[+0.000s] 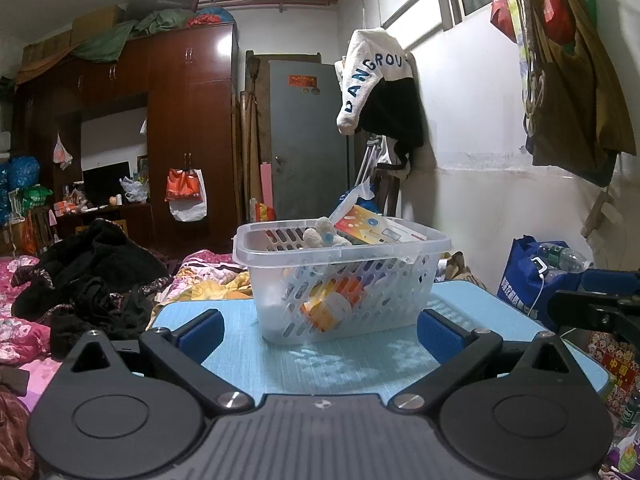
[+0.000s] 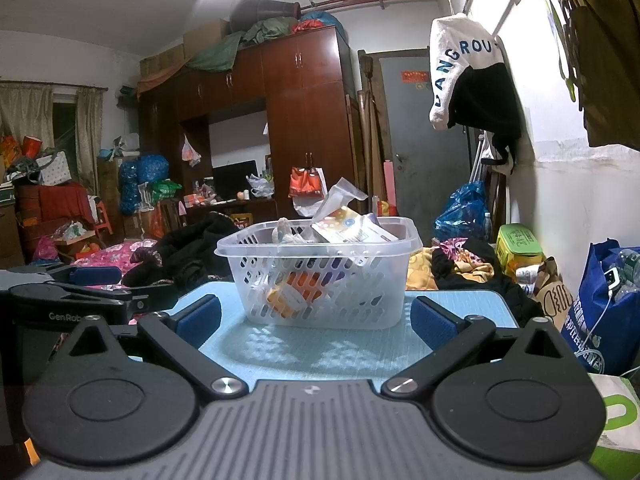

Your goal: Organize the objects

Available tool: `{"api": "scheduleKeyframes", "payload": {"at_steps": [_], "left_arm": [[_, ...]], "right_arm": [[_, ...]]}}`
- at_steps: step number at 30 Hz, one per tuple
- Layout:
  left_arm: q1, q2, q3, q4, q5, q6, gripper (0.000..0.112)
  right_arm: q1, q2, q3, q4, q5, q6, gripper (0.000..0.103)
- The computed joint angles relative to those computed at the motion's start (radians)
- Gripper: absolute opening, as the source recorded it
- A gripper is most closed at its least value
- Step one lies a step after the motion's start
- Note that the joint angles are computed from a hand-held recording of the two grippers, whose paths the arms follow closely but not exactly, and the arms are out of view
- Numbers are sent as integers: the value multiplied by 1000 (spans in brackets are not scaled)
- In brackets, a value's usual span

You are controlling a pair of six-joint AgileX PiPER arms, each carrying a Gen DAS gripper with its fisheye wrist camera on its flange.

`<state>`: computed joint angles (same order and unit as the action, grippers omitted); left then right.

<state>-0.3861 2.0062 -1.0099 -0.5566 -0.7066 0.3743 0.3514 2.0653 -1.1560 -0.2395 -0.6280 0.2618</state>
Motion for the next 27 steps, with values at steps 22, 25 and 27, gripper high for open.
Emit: {"api": "scheduleKeyframes", "payload": {"at_steps": [22, 25, 27], "left_arm": [[-3, 10, -8, -20, 9, 21, 103], [-4, 12, -11, -21, 10, 25, 103], [-5, 12, -12, -22, 12, 29, 103]], "right_arm": [[-5, 4, -5, -6, 5, 0, 103], [-7, 5, -7, -10, 4, 1, 103], [-6, 9, -12, -4, 6, -4, 103]]}}
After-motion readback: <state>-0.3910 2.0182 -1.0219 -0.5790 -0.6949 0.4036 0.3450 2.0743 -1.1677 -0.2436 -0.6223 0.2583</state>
